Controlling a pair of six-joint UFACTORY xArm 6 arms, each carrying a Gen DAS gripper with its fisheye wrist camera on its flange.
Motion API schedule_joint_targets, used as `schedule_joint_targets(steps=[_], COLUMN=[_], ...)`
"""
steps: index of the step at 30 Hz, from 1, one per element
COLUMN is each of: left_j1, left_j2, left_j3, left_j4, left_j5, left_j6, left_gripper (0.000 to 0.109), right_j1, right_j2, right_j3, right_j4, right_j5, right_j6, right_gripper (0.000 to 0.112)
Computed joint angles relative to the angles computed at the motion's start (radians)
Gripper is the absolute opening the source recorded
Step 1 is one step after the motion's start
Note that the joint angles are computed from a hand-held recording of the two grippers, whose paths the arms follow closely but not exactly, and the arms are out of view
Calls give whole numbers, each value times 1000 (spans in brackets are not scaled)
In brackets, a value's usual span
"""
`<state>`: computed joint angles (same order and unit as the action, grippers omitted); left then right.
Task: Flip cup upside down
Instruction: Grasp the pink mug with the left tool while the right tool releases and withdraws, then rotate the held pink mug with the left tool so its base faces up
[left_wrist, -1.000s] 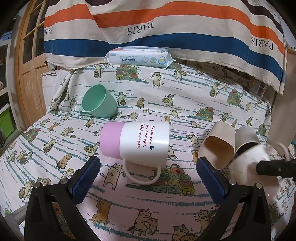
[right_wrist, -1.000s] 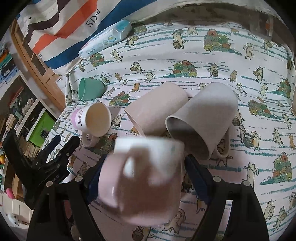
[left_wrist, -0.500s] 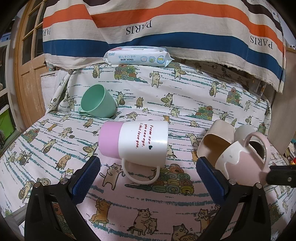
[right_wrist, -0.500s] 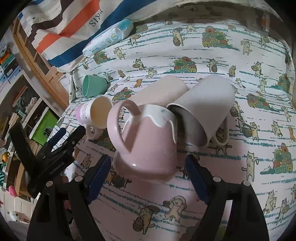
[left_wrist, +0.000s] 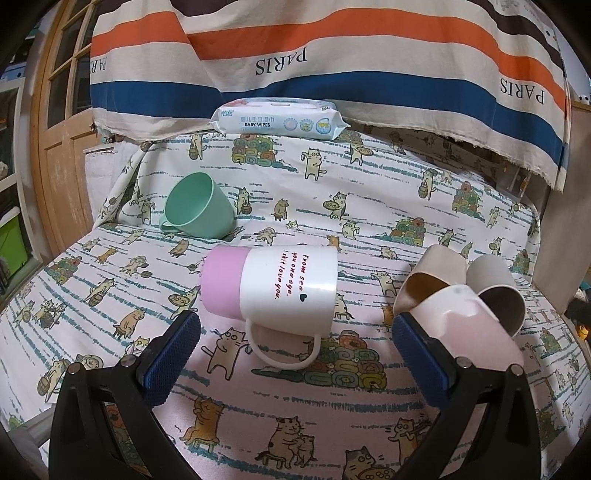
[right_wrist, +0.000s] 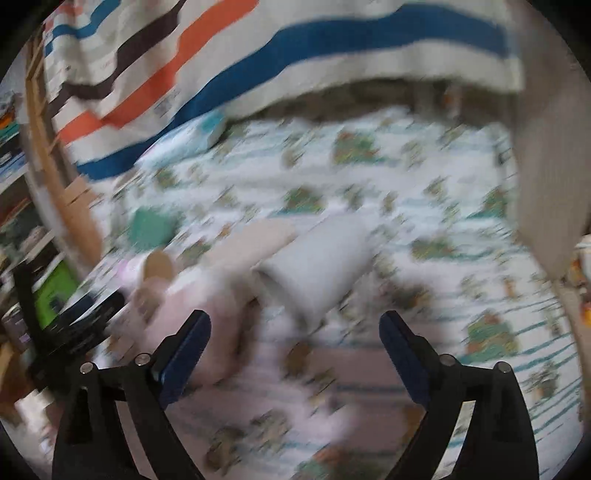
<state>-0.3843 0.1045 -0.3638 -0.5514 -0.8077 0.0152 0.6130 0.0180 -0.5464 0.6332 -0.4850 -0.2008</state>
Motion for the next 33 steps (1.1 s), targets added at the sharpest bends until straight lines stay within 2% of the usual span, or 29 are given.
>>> schedule_joint_targets(steps=[2,5,8,12,15,17,19,21,22,24,28,29,31,33], left_j1=[-1,-1,-4,1,5,-19,-89,-107,-87,-69,-133,-139,-121,-138], left_j2=[0,1,3,5,6,13,42,11,-17,-78,-109,-111,-112,-103], left_j3=[-1,-3,-9,-7,-2,3,-3,39,67,94,70,64,64,47], left_j4=[-3,-3,-17,-6,8,-37,-170,-138,-59,25,-59,-54,45,39], left_j5=[4,7,15,12,-1,-48,-161,-212,-204,-122,25,60,110,143], left_j6=[4,7,16,11,0,7,57,18,-25,-51,27,28,-36,-48], left_gripper=[103,103,103,103,103,103,103,103,103,103,103,103,103,103], right_j1=[1,-45,-81,-55,-13,-5,6,25,46,69,102,112,117,113], right_j2=[39,72,88,102,138,155,182,201,210,229,258,261,261,255], right_j3=[-7,24,46,52,53,57,59,52,42,36,28,24,27,29], right_j4=[11,-128,-236,-188,-96,-87,-73,-33,19,61,98,110,99,86], right_j5=[-96,-227,-303,-377,-477,-518,-566,-590,-602,-656,-718,-721,-726,-715], right_j6=[3,152,242,173,134,142,159,146,108,72,25,9,-1,3], right_gripper=[102,103,103,103,103,103,103,103,103,103,103,103,103,103])
